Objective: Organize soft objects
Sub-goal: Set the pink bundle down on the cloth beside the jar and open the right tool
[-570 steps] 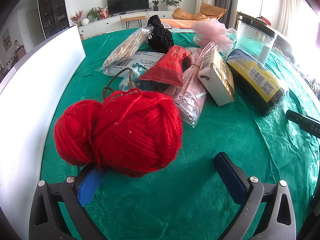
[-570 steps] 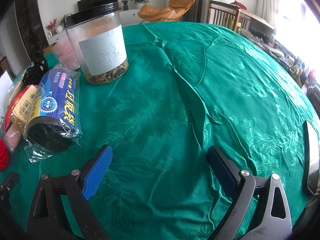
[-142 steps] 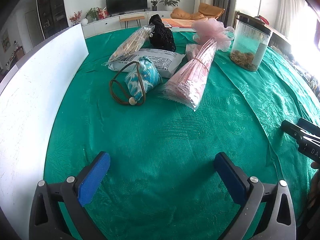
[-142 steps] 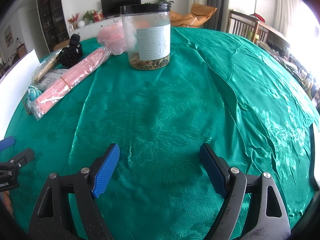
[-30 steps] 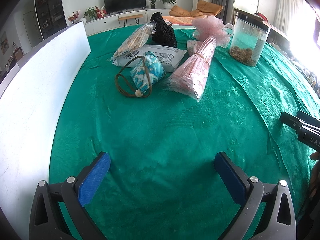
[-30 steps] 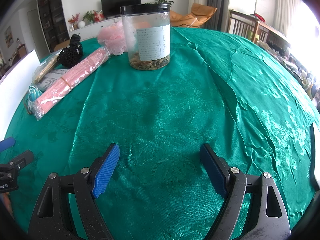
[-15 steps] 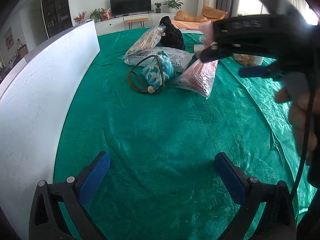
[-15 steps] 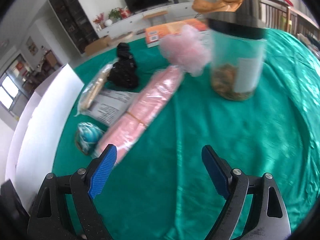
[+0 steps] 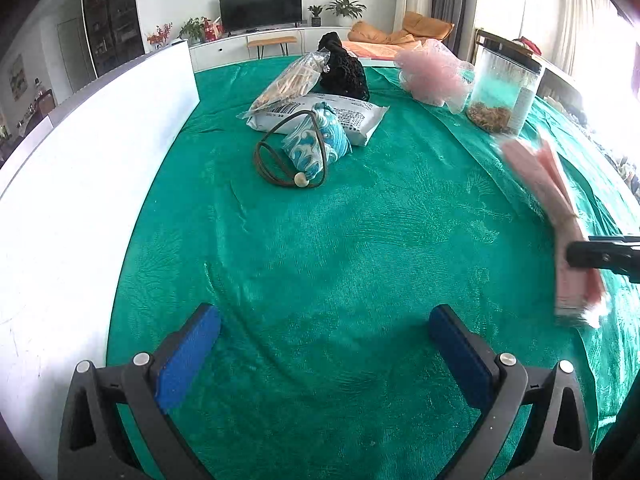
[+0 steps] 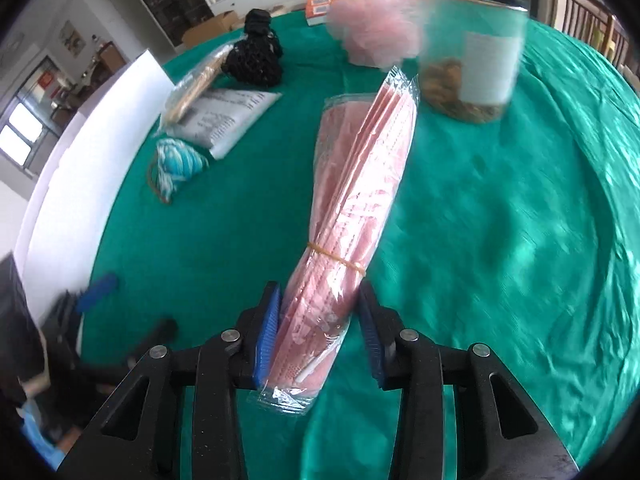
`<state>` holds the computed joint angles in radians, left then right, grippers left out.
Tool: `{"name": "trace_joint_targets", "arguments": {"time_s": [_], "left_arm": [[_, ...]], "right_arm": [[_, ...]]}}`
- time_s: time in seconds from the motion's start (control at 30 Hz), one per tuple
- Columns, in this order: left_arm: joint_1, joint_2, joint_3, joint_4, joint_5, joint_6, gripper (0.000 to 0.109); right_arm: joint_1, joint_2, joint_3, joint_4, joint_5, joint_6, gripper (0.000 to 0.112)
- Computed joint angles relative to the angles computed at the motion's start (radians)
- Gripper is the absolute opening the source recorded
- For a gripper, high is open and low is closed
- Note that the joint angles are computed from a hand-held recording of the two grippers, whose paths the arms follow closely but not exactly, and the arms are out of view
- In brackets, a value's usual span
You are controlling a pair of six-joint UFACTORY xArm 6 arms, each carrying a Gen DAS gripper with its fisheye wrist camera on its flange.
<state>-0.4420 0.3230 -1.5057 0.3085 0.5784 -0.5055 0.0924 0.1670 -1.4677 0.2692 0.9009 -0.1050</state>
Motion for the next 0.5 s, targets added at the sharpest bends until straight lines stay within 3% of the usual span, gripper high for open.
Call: {"name": "trace_joint_targets", "arguments": {"time_s": [0.1,0.2,0.27,0.33,0.37,0.43,0.5], "left_arm": [[0.000,0.000,0.000,0.000,0.000,0.001,0.103],[0.000,0.000,0.000,-0.001,0.000,0.001,0.103],[0.000,0.000,0.000,-0.001,0.000,0.001,0.103],[0.000,0.000,0.000,-0.001,0.000,0.001,0.103],[0.000,0.000,0.000,-0.001,0.000,0.001,0.103],[-0.001,0.001,-0.002,0.000,0.001,-0.001,0.103],[-0.001,0.001,-0.003,0.004,0.003,-0.004,0.103]], "right_arm": [[-0.060,-0.082,0.100,-0.100,-0.045,0.069,0.040],[-0.121,0.001,0.004,-0.157,-0.068,0.119,0.040],[-0.139,0.102,-0.107,-0.242,-0.136,0.152,0.041],[-0.154,0.183,-0.191,-0.247,-0.213,0.126,0.051],[-0.157,0.216,-0.239,-0.285,-0.195,0.161,0.070],[-0.156,0.214,-0.248,-0.355,-0.167,0.265,0.074],[-0.153,0.126,-0.114,-0.355,-0.242,0.300,0.074]]}}
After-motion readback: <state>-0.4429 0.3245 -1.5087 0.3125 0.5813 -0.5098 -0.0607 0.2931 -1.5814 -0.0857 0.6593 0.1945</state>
